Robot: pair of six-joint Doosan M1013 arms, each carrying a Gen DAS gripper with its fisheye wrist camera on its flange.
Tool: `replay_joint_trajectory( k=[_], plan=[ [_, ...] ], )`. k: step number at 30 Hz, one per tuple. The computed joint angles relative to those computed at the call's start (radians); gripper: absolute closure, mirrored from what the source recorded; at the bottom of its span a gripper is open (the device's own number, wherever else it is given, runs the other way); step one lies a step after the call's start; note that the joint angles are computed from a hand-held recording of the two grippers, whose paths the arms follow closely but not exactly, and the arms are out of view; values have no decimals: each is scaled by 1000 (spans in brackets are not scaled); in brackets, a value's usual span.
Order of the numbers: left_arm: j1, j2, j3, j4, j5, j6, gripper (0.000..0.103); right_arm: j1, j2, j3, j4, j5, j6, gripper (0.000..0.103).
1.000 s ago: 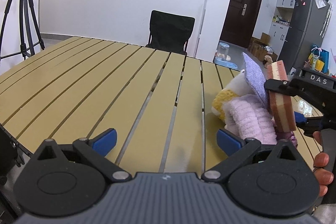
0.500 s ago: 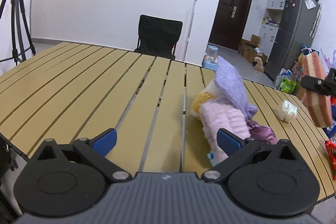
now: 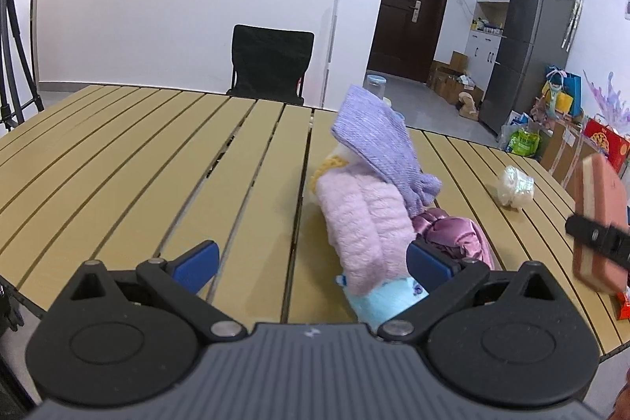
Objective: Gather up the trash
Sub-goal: 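Close the left gripper on the pink fluffy towel while the right gripper holds the sponge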
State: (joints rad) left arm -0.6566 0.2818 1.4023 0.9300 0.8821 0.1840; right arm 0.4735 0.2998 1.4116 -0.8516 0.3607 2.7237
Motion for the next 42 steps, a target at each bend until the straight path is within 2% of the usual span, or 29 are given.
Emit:
replay_joint_trajectory(
  k=[4, 7, 17, 27, 30, 33, 34, 35, 42],
  plan=[
    [-3, 15, -11, -3, 3, 15, 0, 3, 0, 43, -142, 11, 185, 33],
    [-3, 23, -16, -5, 2, 23, 0, -5, 2, 70, -173, -16, 265, 33],
    [-5, 52, -36, -11, 10, 42, 0, -2, 2, 92, -197, -18, 268, 33],
    [-5, 82, -51, 73, -1, -18, 2, -8, -3, 105, -242, -23, 305, 33],
    [8, 82, -47, 70, -41, -38, 9, -11, -2, 106, -222, -18, 284, 33],
    [21, 83, -48, 28, -74, -13, 36, -13, -2, 108, -215, -20, 270, 33],
    [26, 81, -45, 8, -94, -5, 50, -14, -1, 107, -209, -19, 261, 33],
    [30, 78, -39, -5, -114, -1, 59, -14, 0, 107, -203, -18, 254, 33],
    [20, 75, -33, 48, -100, -44, 67, -12, 2, 106, -183, -33, 220, 34]
  ],
)
